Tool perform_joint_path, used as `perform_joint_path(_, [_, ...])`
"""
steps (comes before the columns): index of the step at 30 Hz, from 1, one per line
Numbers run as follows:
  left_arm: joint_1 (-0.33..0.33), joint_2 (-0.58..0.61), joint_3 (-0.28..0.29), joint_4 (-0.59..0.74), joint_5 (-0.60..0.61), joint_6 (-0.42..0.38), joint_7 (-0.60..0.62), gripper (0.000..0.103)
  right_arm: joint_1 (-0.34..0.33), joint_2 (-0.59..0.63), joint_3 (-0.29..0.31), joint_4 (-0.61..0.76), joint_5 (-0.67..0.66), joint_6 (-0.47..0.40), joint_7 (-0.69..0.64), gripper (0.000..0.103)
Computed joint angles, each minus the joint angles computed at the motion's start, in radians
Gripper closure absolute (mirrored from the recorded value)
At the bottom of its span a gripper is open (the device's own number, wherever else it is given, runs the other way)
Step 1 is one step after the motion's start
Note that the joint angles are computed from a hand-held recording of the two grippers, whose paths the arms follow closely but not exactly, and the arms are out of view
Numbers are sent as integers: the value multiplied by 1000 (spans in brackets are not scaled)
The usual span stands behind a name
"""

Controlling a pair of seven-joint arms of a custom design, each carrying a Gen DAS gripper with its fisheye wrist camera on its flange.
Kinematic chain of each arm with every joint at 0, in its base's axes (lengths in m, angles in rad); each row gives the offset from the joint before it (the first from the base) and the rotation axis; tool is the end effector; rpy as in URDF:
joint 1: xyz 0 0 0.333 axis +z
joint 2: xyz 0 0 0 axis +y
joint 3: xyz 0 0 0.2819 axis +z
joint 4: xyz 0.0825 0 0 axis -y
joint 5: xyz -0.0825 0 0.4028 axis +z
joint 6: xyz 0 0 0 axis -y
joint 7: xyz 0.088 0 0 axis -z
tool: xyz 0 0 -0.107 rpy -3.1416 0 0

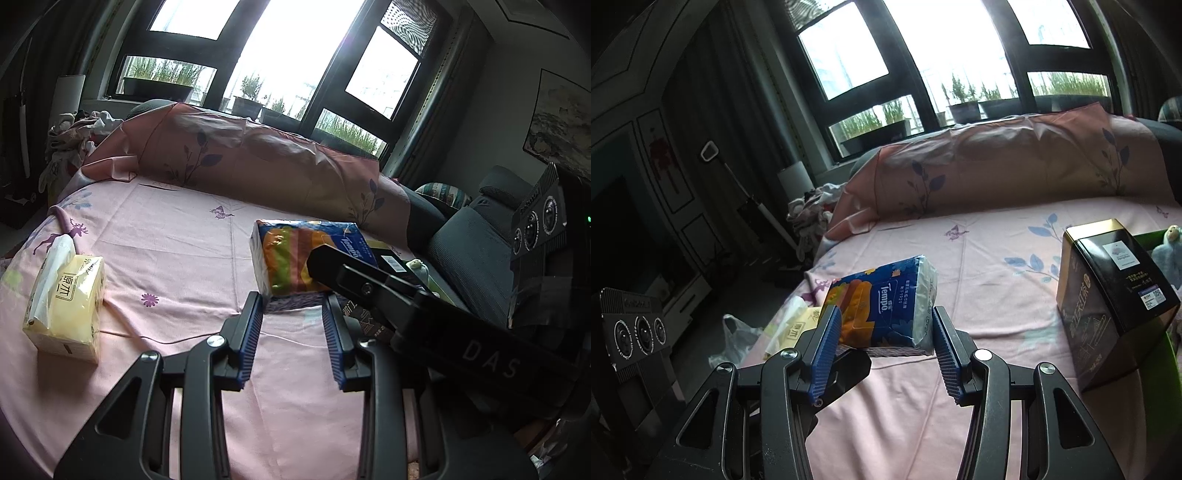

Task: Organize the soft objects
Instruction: 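Lift the Tempo pack with the right gripper and carry it toward the box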

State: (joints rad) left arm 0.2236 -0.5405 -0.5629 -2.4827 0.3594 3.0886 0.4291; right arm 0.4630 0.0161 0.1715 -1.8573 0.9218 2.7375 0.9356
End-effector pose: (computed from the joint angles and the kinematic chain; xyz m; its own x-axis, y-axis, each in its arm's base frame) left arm 0.4382 -0.2119 0.5296 0.1032 -0.9120 0.3971 -0.4471 -0.3992 -0.8005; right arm 0.5261 0.3480 0.5551 0.6501 -0.6640 -0.3694 -0.6022 -0.1537 -0.7834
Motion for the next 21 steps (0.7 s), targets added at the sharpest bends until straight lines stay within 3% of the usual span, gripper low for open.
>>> perform_joint_path(21, [55, -42, -62, -23, -72, 100, 53, 73, 34, -69, -20, -63, 3, 86, -27, 51])
